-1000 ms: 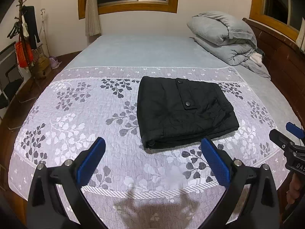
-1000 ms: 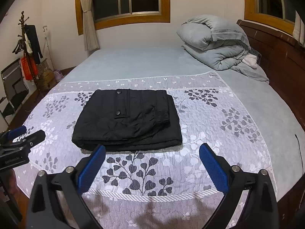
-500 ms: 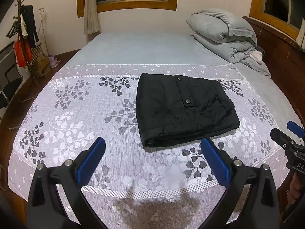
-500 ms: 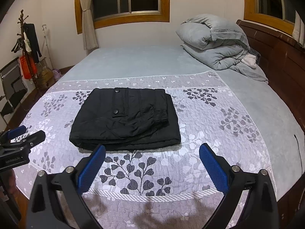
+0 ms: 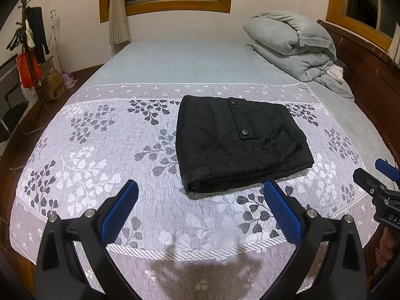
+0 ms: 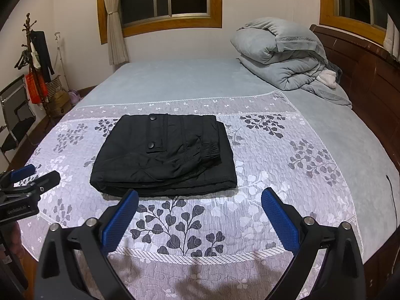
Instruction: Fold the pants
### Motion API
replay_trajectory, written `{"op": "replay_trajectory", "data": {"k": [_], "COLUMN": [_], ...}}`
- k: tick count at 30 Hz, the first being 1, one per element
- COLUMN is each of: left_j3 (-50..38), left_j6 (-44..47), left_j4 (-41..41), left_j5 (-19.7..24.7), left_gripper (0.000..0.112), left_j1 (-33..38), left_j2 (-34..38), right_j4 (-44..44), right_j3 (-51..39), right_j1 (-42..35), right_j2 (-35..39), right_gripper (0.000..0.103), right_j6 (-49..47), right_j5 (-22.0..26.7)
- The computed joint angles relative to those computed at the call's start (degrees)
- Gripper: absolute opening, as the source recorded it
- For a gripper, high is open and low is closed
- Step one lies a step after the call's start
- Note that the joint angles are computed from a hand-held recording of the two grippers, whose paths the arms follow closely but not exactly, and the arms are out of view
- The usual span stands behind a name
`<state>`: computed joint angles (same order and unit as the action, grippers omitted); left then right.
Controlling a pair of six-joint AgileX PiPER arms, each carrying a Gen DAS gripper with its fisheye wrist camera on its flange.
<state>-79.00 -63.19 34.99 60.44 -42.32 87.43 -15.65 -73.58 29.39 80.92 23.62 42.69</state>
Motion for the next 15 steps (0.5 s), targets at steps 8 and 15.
{"op": "replay_trajectory", "data": {"k": [8,15], "left_j3": [-0.62,-0.47], "left_j6": [0.73,1.21], "left_j4": [-0.41,-1.08], "left_j5": [0.19,-0.82], "left_gripper": [0.1,0.1], "left_j1": [0.22,0.75], "left_j2": [0.32,0.34], "right_j4": [-0.15,0.31], "right_j3": [-0.08,-0.38], "right_j1": [0.16,-0.18], "right_j2": [0.08,0.82], "right_gripper": [0.099,0.099], "right_j6": [0.19,-0.53], "right_j5": [0.07,0.0]}}
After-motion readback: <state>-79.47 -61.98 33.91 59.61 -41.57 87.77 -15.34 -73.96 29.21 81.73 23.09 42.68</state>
